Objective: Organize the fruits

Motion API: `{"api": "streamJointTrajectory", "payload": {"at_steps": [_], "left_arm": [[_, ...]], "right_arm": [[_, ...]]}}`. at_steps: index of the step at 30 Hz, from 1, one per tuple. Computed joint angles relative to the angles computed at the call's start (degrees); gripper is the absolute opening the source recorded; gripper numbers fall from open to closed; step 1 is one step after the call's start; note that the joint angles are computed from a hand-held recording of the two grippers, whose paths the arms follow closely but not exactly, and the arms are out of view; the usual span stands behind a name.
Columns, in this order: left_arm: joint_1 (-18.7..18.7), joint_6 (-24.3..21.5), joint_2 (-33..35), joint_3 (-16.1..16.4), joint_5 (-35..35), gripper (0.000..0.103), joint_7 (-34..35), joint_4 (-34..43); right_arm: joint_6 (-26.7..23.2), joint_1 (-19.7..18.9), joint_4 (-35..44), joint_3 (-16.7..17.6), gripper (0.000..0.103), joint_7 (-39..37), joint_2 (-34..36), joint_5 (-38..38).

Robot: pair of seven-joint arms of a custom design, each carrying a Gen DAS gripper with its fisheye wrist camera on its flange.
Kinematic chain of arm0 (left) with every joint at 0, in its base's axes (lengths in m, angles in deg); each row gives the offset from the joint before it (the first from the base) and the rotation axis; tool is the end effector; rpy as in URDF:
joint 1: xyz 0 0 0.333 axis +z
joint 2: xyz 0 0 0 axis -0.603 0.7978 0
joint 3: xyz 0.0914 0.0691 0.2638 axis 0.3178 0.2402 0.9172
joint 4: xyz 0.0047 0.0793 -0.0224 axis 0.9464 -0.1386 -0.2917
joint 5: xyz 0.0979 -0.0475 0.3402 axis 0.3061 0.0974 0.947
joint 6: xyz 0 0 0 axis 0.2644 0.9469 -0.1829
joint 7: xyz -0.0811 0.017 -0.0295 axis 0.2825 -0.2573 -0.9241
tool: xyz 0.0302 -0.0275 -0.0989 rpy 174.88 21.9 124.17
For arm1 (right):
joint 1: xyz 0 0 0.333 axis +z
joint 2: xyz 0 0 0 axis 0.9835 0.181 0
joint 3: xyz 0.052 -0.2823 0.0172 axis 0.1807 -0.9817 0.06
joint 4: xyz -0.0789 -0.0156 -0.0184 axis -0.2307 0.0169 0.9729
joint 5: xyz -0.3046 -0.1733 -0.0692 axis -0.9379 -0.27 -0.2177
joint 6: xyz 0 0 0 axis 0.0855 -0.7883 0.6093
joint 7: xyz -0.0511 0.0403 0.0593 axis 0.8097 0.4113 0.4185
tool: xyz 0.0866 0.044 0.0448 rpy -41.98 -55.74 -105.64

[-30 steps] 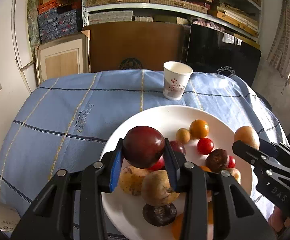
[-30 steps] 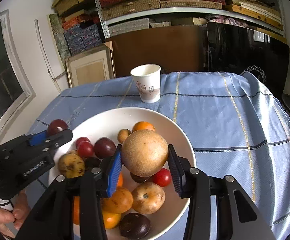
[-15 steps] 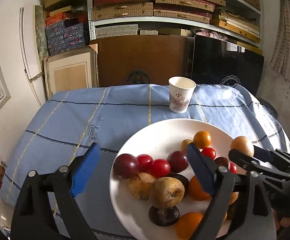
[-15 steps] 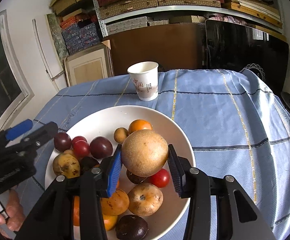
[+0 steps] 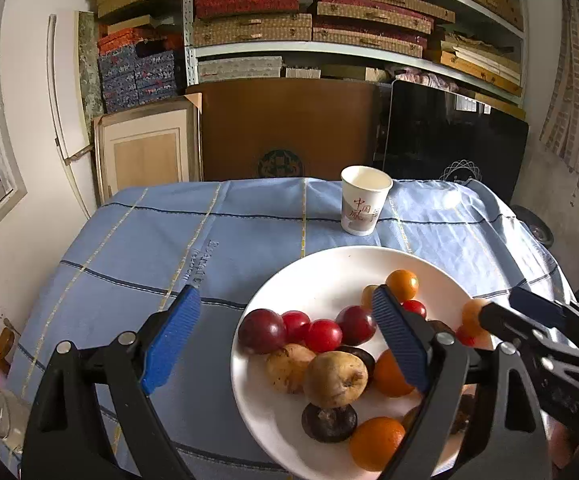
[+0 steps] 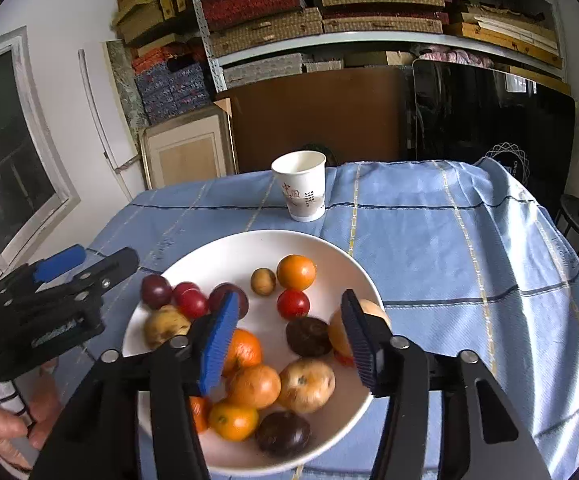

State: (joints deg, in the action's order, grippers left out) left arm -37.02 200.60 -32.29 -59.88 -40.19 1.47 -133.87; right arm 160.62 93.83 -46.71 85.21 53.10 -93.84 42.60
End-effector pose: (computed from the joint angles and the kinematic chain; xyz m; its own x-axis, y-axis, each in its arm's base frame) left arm 0.4962 -0.1556 0.5271 0.0018 -0.9998 -0.0189 -0.6075 0.0140 -0.7942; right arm 0.4687 0.2161 0.4990 0.1951 -0.9609 -0.1963 -0.6471 0.0243 -0.7620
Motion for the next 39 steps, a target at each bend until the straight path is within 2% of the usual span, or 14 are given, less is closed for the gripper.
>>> {"api": "streamJointTrajectory", "payload": {"at_steps": [3, 6, 9, 11, 13, 17, 23, 27, 31, 35, 39], "left_arm": [[-0.41, 0.88, -3.16, -0.08, -1.16, 0.094, 0.94, -2.43], [-0.71, 0.70, -6.96, -0.70, -3.23, 0.095, 3.34, -5.27], [-2.62, -0.33, -12.35, -0.29, -8.37, 0.097, 8.49, -9.46], [-3.22, -0.90, -15.82, -0.49, -11.40, 0.098, 10.76, -12.26], [-3.34, -2.10, -19.98, -1.39, -13.58, 0.098, 11.92, -15.37], [-6.32, -5.31, -29.03, -1.68, -18.57, 0.098, 16.35, -22.25], [-7.42, -5.83, -40.87, -4.79, -22.54, 0.098, 15.61, -32.22], [-7.98, -6.92, -43.19, -5.75, -23.79, 0.098, 15.97, -34.74], [-8.03, -6.72, -44.33, -5.72, -24.55, 0.098, 16.46, -36.16], [-8.01, -6.85, -45.13, -5.55, -25.24, 0.098, 16.80, -37.08], [-8.22, -7.07, -45.58, -5.51, -25.80, 0.098, 17.07, -37.65]], "right_arm": [[-0.56, 0.40, -3.09, -0.03, 0.063, -0.65, -3.84, 0.27], [-1.65, 2.71, -6.53, -1.19, 0.075, -4.61, -8.05, 3.52], [-3.71, 2.69, -10.02, -0.03, 0.082, -6.50, -12.95, 4.06], [-4.35, 1.25, -12.24, 1.92, 0.089, -5.89, -15.88, 3.37], [-5.12, 0.65, -15.43, 3.42, 0.090, -5.31, -19.72, 2.86], [-5.27, 1.98, -22.26, 4.52, 0.092, -4.82, -26.89, 3.56], [-3.67, 5.29, -29.37, 4.54, 0.092, -4.53, -33.52, 5.55], [-3.29, 7.32, -31.89, 4.30, 0.092, -5.27, -35.41, 6.46], [-4.34, 6.73, -32.41, 6.03, 0.092, -5.04, -36.31, 6.16], [-4.49, 8.52, -32.83, 4.33, 0.092, -6.00, -36.38, 6.77], [-4.64, 7.92, -33.09, 4.94, 0.092, -5.71, -36.79, 6.96]]}}
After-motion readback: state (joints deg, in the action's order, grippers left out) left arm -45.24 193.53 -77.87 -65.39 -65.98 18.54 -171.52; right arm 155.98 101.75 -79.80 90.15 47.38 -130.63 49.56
